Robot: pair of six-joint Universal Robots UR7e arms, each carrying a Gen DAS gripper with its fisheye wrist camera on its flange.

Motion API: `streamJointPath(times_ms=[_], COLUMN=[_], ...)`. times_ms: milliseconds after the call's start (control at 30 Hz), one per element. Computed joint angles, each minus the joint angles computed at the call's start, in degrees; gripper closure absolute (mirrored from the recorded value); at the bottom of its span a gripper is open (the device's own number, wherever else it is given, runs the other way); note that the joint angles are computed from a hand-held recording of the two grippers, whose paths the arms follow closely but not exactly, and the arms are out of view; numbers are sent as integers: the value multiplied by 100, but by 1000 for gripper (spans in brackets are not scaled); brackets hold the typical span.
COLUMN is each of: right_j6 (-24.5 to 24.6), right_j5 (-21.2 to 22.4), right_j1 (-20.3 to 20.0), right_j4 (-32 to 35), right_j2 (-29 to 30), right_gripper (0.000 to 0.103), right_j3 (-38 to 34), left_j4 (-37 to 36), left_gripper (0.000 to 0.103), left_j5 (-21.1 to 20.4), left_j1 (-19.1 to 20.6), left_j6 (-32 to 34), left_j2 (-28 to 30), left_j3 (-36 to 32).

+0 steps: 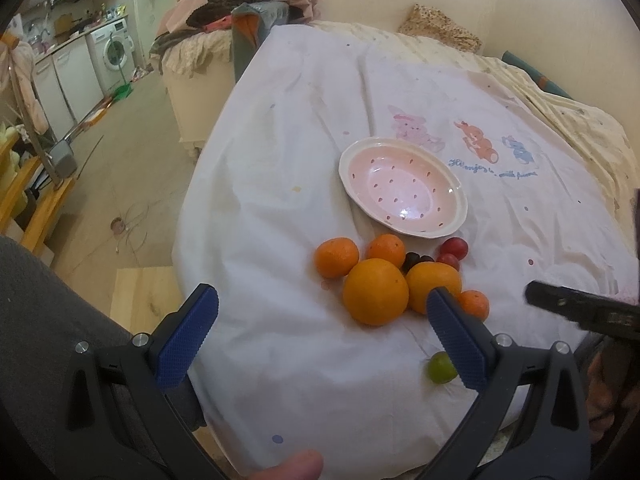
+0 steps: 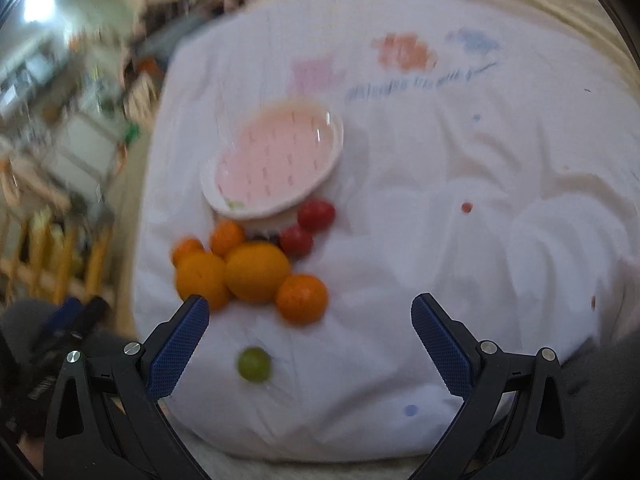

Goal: Organize fruits
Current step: 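Grasp the small tangerine in front of the fruit pile with the right tool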

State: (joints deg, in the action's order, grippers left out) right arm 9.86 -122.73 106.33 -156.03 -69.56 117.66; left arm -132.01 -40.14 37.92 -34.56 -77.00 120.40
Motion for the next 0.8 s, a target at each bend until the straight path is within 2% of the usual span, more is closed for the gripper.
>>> streamJointPath(times_ms=[100, 200, 333, 433, 500, 567, 700, 800], right_j6=[-345, -728, -1023, -1187, -1347, -1426, -1494, -1554], right_j5=[56, -8, -188, -247, -286, -113, -1, 108], right_j1=[-104, -162, -214, -224, -209, -224, -149, -95], right_j4=[658, 1240, 1664, 1779, 1746, 1814, 1779, 1470], right_j2=[251, 566, 924, 1072, 1114, 1061, 866, 665], right_gripper=[2, 12, 25, 34, 44, 57, 57, 57], right_j3=[-359, -699, -981, -1052, -1048, -1058, -950, -798], left_j4=[144, 251, 350, 377, 413, 426, 504, 758], left_gripper=[0, 0, 0, 0, 0, 0, 0, 0], left_j5=[-77, -139, -215, -242, -243, -246, -251, -295], left_j1=[50, 98, 150, 164, 159, 165, 170, 196], left_j6=[-126, -233, -358, -402, -435, -434, -441, -544], left_j2=[0, -16, -43, -58, -62, -40, 2, 58], left_j3=[-66, -109, -145, -153, -160, -176, -210, -307])
